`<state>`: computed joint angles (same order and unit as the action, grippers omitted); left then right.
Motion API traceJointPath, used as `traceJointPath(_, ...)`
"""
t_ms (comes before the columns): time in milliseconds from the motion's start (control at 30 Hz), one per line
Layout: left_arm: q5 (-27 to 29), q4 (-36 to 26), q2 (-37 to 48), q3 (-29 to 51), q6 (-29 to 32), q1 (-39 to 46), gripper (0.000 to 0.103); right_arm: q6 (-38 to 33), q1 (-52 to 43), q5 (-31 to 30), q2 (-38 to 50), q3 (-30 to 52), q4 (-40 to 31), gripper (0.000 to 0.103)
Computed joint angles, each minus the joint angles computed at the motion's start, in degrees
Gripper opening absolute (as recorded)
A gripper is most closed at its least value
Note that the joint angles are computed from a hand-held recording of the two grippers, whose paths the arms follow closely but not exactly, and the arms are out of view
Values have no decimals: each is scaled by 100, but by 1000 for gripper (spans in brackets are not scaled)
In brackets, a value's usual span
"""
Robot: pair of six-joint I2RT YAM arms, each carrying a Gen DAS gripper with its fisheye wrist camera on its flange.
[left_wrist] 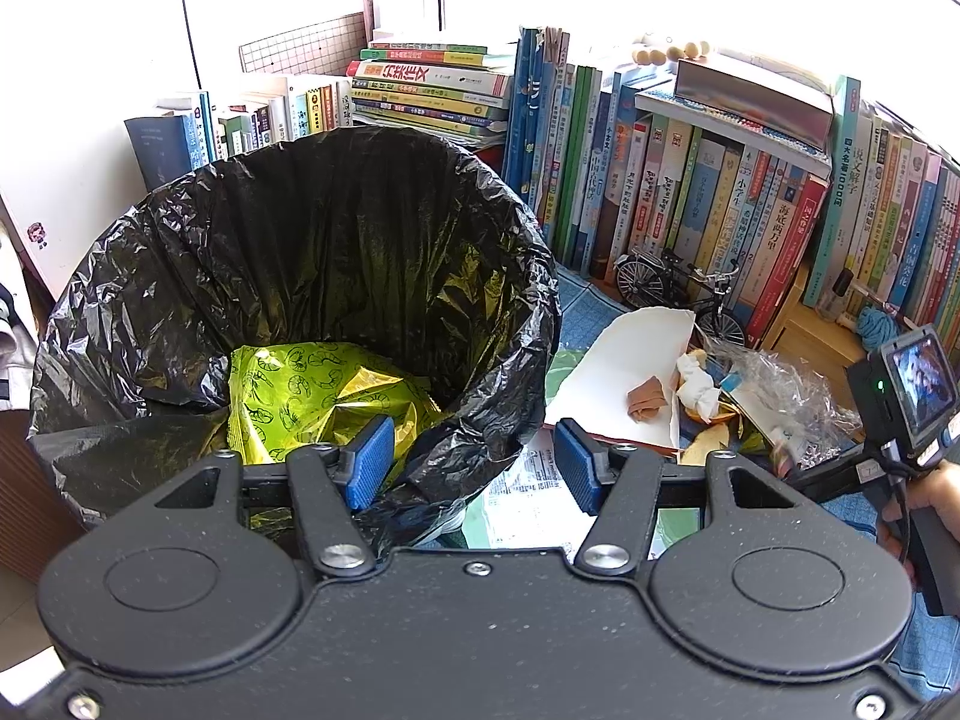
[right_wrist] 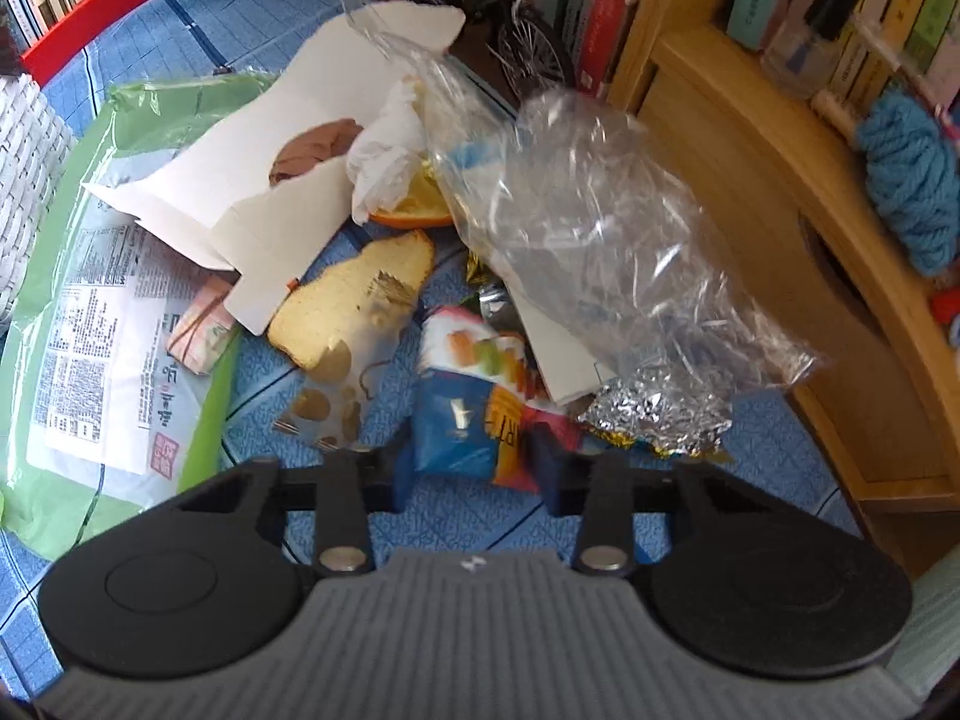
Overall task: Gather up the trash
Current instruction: 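Grasp the macaron snack box with the right gripper and drop it into the bin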
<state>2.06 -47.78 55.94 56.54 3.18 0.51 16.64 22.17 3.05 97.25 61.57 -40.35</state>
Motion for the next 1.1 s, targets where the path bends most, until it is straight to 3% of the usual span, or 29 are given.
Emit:
traceJointPath(467, 2, 27, 13, -4, 33, 0, 56, 288, 400, -947, -217, 1626, -412, 11)
traceJointPath(700, -13, 31, 12, -5, 22, -15, 56, 187, 552, -1297, -410, 2606, -253, 11)
traceJointPath(1100, -98, 42, 21, -3, -17, -95, 56, 147, 829, -2247, -327, 3596, -124, 11)
